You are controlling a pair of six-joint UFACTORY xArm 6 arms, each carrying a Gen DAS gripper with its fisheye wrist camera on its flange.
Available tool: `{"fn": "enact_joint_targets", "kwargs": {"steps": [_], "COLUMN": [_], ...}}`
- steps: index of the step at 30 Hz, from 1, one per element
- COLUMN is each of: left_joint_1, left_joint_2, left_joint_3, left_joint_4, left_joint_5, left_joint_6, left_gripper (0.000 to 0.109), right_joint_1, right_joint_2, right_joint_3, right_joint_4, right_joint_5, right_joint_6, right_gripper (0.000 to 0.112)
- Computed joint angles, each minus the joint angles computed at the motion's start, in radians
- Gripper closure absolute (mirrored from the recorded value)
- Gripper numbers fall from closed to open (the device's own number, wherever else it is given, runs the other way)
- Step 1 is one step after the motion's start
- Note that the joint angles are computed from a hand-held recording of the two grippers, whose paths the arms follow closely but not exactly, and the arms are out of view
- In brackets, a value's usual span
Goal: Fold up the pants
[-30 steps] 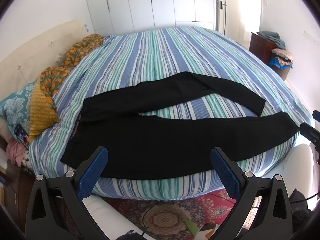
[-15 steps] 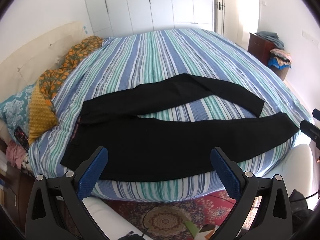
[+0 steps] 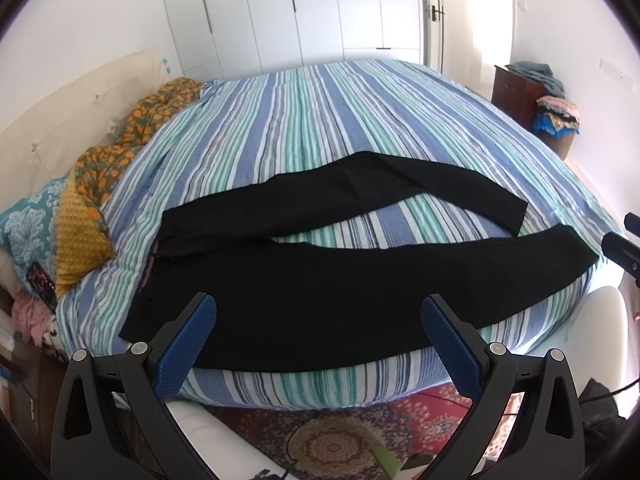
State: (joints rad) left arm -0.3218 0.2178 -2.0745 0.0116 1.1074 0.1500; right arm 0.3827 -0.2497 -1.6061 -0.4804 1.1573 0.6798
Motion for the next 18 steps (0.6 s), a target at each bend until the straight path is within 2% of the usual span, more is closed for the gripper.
{"fn": "enact_joint_targets", "kwargs": {"steps": [11, 18], "left_joint_1": [0.0, 0.008], "left_joint_2": [-0.006, -0.028], "left_joint_3": [0.021, 0.072], "left_joint_4": [0.005, 0.01], "left_joint_5": [-0.007, -0.063], "left_joint_6": [-0.003, -0.014], "left_gripper": [0.006, 0.006], "right_joint_1": [-0.013, -0.018], "right_joint_2": [-0.009, -0.005], "right_joint_3": [0.021, 0.026], "right_joint_4": [0.022, 0.027], "right_joint_5": [-0.016, -0.033], "right_joint_6": [0.011, 0.019], "right_gripper": [0.01, 0.01]}}
